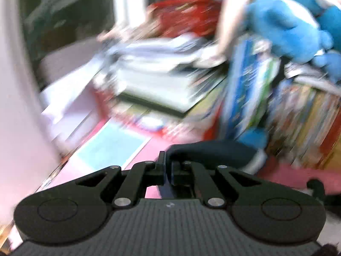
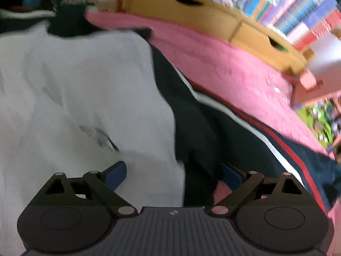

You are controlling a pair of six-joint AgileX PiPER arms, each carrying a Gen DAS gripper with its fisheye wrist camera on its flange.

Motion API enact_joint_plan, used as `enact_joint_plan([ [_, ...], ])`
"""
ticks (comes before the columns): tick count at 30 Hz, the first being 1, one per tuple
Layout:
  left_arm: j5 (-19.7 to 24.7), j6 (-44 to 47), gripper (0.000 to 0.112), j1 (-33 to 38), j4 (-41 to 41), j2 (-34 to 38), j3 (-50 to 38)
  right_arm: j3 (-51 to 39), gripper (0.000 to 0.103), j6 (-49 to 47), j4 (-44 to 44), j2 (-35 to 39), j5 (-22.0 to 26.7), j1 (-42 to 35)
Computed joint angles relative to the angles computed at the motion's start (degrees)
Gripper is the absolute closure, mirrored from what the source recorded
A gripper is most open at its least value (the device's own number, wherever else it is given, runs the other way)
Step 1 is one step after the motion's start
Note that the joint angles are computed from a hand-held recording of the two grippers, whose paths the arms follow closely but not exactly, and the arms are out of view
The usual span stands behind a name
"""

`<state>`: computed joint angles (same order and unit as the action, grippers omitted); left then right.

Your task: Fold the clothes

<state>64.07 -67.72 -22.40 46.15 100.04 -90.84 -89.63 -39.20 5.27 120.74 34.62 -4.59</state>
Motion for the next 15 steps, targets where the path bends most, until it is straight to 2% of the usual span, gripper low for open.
enact_joint_plan([
  [3, 2.75, 5.9, 0.095, 2.91, -10.2, -4.74, 9.25, -1.83, 0.006, 0.6, 1.38, 0.84, 3.14, -1.01],
  [5, 3.46, 8.24, 0.095, 4.29, -17.52, -6.76, 14.86, -2.81, 0.005, 1.84, 0.61, 1.23, 4.38, -0.85],
  [6, 2.54, 8.9, 0.089, 4.89, -20.53, -7.44, 17.19, -3.27, 0.005, 2.47, 0.14, 1.42, 4.94, -0.72],
  [8, 0.68, 8.48, 0.085, 5.0, -24.28, -9.35, 20.76, -2.58, 0.005, 2.87, -1.72, 1.01, 4.29, 0.0],
  [11, -0.83, 11.08, 0.082, 5.71, -28.43, -11.57, 20.89, -0.59, 0.005, 3.23, -4.99, -0.19, 2.33, 1.44],
  [12, -3.01, 12.07, 0.078, 6.27, -29.3, -13.31, 21.49, 0.27, 0.005, 3.16, -5.7, -0.66, 1.6, 1.84],
  [14, -10.15, 14.57, 0.051, 7.98, -30.36, -17.8, 23.29, 2.25, 0.005, 3.58, -7.12, -1.67, 0.0, 2.7],
  [15, -12.91, 14.53, 0.029, 8.23, -28.8, -18.79, 23.51, 3.11, 0.005, 4.06, -7.91, -2.11, -0.73, 3.09],
])
